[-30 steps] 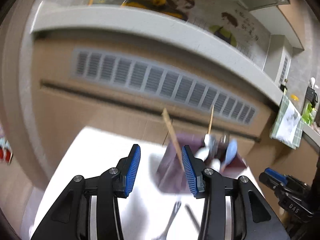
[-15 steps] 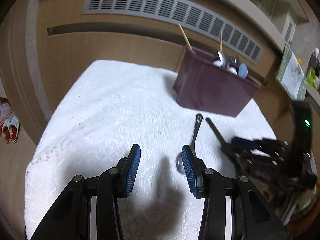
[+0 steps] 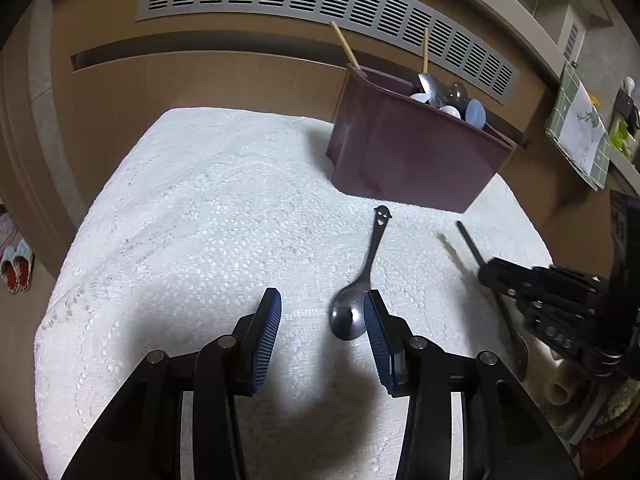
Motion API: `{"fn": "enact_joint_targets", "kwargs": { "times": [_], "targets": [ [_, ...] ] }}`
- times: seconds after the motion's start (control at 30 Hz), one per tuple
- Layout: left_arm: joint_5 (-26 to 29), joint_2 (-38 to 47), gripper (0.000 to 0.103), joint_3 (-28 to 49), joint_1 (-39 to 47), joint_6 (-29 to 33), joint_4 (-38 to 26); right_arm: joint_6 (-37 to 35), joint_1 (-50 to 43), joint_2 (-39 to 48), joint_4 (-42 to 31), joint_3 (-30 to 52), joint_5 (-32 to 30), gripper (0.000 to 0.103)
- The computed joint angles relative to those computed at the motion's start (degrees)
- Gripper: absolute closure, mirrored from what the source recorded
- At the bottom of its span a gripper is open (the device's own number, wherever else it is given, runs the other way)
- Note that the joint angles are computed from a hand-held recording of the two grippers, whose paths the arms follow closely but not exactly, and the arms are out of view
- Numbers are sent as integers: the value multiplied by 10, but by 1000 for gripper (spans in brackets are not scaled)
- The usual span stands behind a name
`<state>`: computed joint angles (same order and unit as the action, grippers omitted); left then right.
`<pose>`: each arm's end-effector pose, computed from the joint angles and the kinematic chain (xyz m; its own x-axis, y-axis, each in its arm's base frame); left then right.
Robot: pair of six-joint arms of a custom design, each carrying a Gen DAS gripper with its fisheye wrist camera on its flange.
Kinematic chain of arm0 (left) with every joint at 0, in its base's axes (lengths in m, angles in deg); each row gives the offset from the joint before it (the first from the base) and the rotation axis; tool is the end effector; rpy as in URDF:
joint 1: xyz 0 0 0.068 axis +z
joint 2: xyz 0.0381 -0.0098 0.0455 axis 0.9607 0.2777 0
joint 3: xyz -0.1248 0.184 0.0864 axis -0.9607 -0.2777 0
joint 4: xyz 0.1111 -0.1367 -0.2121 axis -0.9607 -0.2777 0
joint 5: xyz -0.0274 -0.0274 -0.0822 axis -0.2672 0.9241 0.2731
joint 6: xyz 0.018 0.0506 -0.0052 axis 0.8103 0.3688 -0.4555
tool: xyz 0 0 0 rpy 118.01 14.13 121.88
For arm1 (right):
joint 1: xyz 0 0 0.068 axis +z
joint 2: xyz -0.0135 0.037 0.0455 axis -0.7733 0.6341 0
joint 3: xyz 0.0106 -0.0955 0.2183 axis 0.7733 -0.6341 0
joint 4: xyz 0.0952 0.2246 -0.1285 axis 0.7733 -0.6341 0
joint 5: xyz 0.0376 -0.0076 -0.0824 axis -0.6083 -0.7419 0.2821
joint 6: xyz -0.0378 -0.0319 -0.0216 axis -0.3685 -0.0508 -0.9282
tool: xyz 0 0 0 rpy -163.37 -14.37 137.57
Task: Organize utensils
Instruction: 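Grasp the brown-bowl spoon handle with the right gripper while the left gripper approaches the smiley spoon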
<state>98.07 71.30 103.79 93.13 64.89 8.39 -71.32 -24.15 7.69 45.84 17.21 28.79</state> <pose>0.3168 0.0882 0.1566 -0.7474 0.1798 -0.6396 0.4170 0.8764 -0.2409 0.2750 0.1275 0.1664 -0.7524 -0.0487 -0.6570 -0.0717 0.9974 0.0082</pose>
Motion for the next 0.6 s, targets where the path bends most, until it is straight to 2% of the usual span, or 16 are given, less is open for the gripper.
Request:
{"fn": "enact_joint_targets", "kwargs": {
  "times": [0.23, 0.37, 0.47, 0.6],
  "targets": [
    [-7, -3, 59, -1, -32, -5, -2, 38, -20, -168, -20, -126, -3, 92],
    [-19, 14, 59, 12, -58, -2, 13, 56, -18, -213, -7, -163, 7, 92],
    [-42, 47, 59, 52, -84, 1, -3, 72, -15, -244, -15, -181, 13, 92],
    [-88, 69, 59, 77, -118, 5, 9, 88, -7, -287, -36, -197, 28, 92]
  ]
}}
